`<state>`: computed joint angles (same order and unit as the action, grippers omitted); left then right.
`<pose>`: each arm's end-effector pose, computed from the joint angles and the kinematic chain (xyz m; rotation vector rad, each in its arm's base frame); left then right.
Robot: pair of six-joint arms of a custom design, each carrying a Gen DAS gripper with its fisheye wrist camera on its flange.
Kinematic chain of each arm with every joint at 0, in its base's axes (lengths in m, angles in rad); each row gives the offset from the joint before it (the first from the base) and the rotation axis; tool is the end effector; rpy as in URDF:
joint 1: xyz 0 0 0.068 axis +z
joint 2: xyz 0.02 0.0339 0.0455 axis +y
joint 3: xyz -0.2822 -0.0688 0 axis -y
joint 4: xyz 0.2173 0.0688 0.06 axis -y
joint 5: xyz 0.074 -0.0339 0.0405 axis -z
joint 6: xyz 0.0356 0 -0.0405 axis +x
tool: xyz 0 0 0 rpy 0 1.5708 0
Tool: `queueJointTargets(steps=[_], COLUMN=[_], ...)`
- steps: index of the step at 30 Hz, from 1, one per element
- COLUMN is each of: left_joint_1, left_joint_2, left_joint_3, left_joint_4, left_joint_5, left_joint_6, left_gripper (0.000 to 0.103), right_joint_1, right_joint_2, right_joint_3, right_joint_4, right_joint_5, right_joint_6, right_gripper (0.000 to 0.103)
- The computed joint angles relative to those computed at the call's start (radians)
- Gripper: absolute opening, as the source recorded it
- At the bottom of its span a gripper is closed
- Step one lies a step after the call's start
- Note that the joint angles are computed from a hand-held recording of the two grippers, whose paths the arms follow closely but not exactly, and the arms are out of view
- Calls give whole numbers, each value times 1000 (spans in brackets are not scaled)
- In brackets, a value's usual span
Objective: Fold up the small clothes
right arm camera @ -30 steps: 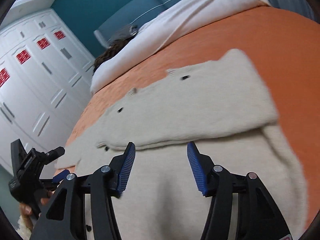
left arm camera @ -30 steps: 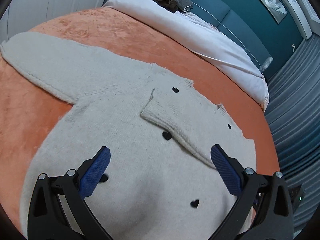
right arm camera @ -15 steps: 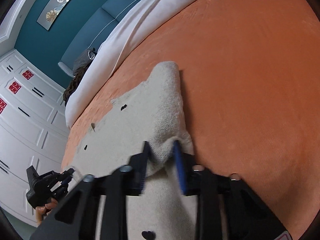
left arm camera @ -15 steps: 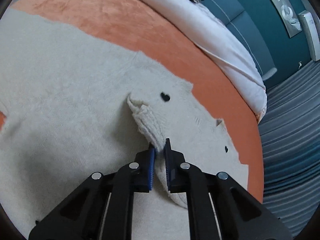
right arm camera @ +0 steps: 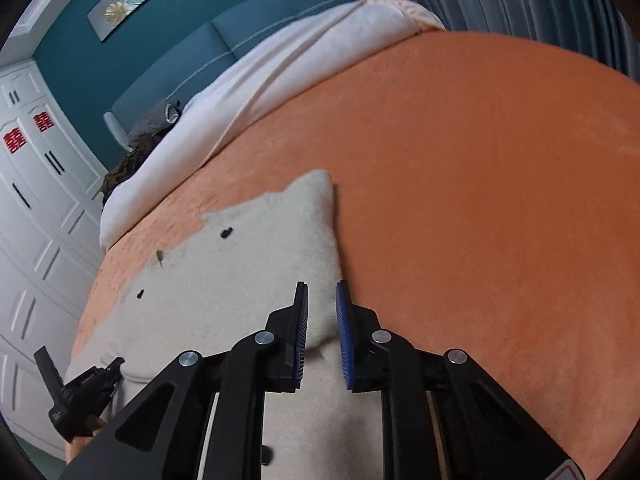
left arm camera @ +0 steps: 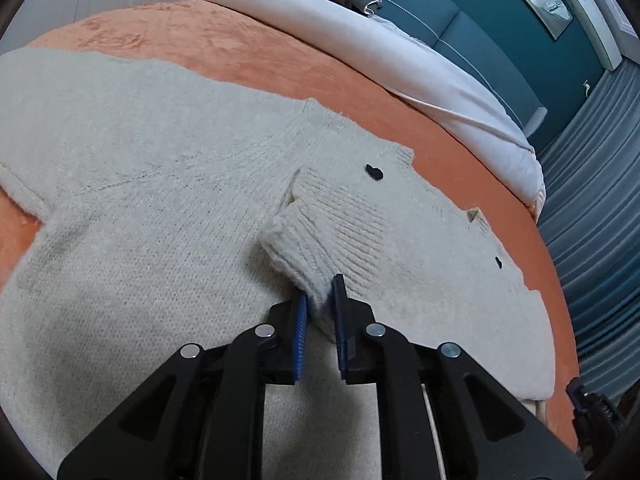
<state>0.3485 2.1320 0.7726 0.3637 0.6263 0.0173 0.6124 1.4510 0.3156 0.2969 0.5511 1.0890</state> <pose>0.3177 0.0932 0.0662 -0.1689 2.4040 -0.6348 0.1761 0.1009 0.1444 0.7695 2.1326 0.2294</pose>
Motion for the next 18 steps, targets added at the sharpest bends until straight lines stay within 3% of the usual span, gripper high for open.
queueJointTargets(steps=[2, 5, 9, 10, 13, 17, 18], left_joint_1=[14, 42, 56, 59, 63, 69, 68], left_joint_2=[23, 59, 86, 92, 99, 99, 97], left_joint_3=[-9, 12, 24, 24, 21, 10, 8], left_joint_4=[41, 51, 67, 73, 89, 101, 103], left_joint_5=[37, 103, 155, 165, 175, 178, 174], left_joint_6=[-13, -29, -43, -46, -47, -39, -37], left_gripper=[13, 14, 14, 14, 15, 16, 16], right_joint_1=[29, 47, 54, 47, -10, -173, -219], right_joint_2=[46, 283, 555, 570, 508, 332, 304], right_joint_3=[95, 309, 543, 537, 386, 137, 73], right_joint_4=[-24, -3, -39, -26, 94, 116, 190], right_joint_5=[-47, -213, -316, -306, -297, -229, -268], right_joint_6=[-90, -239, -296, -303, -269, -188, -190], right_gripper=[19, 19, 17, 5, 0, 0, 0])
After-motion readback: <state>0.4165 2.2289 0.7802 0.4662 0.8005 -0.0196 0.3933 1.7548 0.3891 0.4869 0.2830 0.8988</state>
